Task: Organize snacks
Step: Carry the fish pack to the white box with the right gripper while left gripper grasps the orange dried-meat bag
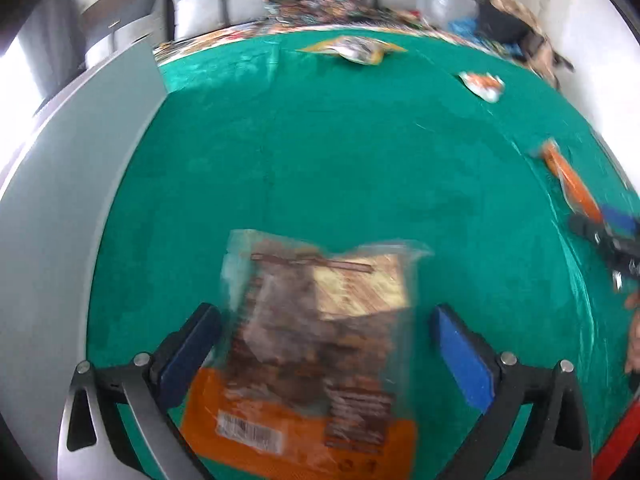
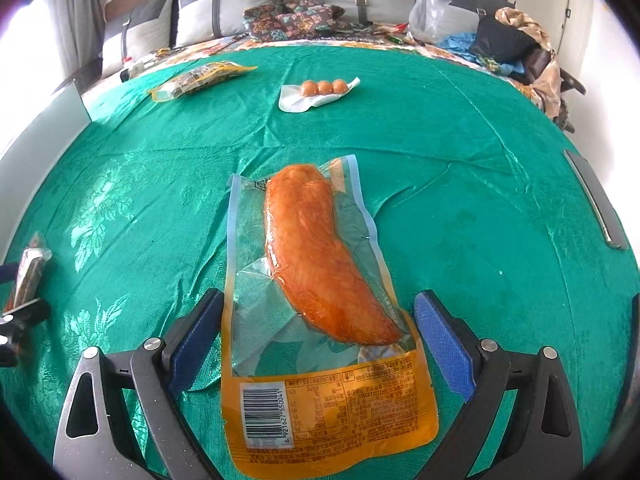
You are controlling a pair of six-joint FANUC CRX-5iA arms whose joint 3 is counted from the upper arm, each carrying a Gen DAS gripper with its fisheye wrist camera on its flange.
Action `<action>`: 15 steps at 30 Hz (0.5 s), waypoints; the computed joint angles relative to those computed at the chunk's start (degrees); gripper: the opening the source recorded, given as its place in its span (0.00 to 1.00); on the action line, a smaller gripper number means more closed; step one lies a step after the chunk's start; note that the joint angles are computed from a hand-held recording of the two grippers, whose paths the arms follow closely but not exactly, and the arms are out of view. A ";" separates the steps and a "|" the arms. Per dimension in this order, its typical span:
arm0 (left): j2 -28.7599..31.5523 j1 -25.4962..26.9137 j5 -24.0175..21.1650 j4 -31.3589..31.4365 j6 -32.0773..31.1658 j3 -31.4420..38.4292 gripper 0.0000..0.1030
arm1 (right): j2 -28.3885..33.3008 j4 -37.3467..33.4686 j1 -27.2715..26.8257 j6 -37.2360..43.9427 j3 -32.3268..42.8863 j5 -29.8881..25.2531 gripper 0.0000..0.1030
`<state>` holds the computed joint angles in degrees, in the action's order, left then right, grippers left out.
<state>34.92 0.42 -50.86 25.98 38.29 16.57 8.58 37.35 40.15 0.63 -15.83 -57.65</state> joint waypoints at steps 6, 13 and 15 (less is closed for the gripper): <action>-0.65 0.80 0.46 1.29 -2.99 -1.53 1.00 | -0.39 -0.83 -0.32 1.41 -0.33 1.31 0.98; 2.73 0.35 -8.00 -4.62 0.04 6.95 1.00 | 1.42 -23.67 -8.59 21.92 13.45 -3.40 0.96; 2.75 0.18 -8.06 -5.08 0.89 7.09 1.00 | 3.39 -26.06 -10.58 24.62 16.67 -4.23 0.96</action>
<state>37.68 0.60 -58.92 20.90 39.18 23.66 11.96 11.30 29.56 25.25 0.84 -61.87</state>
